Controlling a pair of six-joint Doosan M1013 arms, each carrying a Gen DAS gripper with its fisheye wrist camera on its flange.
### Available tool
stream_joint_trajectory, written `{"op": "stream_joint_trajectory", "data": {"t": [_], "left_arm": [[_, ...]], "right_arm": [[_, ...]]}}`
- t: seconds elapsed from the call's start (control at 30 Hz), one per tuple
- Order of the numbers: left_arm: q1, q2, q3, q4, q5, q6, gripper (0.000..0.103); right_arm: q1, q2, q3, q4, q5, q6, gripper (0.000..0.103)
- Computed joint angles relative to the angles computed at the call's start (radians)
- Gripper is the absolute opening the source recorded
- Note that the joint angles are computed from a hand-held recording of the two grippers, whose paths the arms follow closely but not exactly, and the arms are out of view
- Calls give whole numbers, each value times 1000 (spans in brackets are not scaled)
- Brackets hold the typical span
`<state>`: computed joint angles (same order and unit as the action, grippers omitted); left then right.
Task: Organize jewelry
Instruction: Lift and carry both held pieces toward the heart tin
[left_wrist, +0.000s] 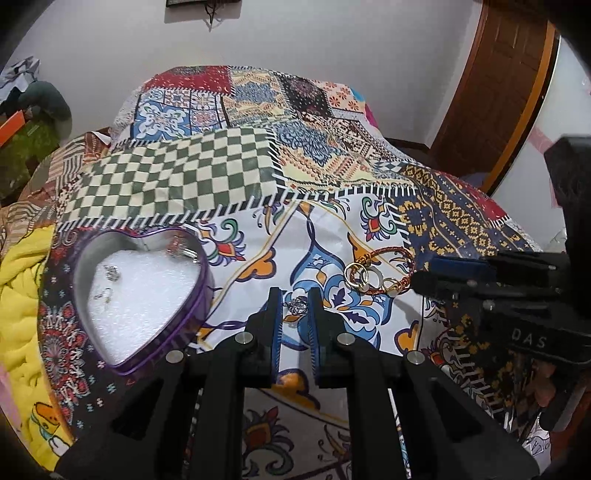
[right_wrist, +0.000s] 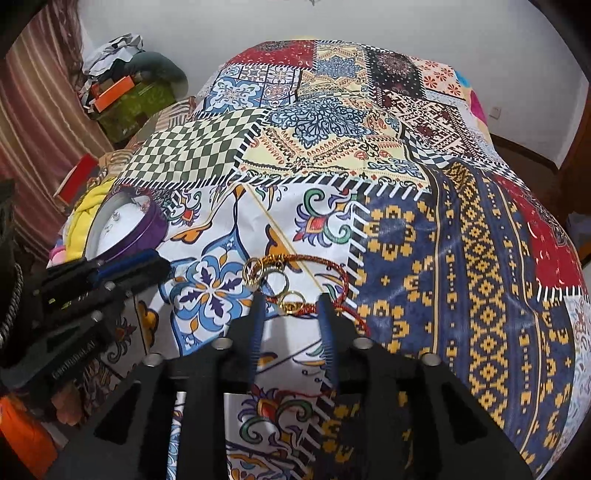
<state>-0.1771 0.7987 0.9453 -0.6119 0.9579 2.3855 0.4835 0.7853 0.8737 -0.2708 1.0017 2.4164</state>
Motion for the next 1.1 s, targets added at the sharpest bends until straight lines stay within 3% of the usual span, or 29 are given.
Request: {"op": "stream_joint_trajectory", "data": {"t": [0.17, 0.53, 0.63, 0.73, 1.1], "left_arm": [[3, -5, 5, -14, 3, 11, 12], [0, 8, -4, 3, 15, -7, 12], [0, 11, -6, 8, 18, -13, 12], [0, 10, -6, 6, 18, -12, 12], [4, -19, 17, -27, -2, 11, 12]], "right_arm": [[0, 25, -26, 39, 46, -32, 29], [-8, 56, -55, 22, 40, -36, 29], [-4, 63, -65, 6, 44, -37, 20], [-3, 54, -51, 6, 31, -38, 16], [17, 16, -17, -58, -6, 5, 16]]}}
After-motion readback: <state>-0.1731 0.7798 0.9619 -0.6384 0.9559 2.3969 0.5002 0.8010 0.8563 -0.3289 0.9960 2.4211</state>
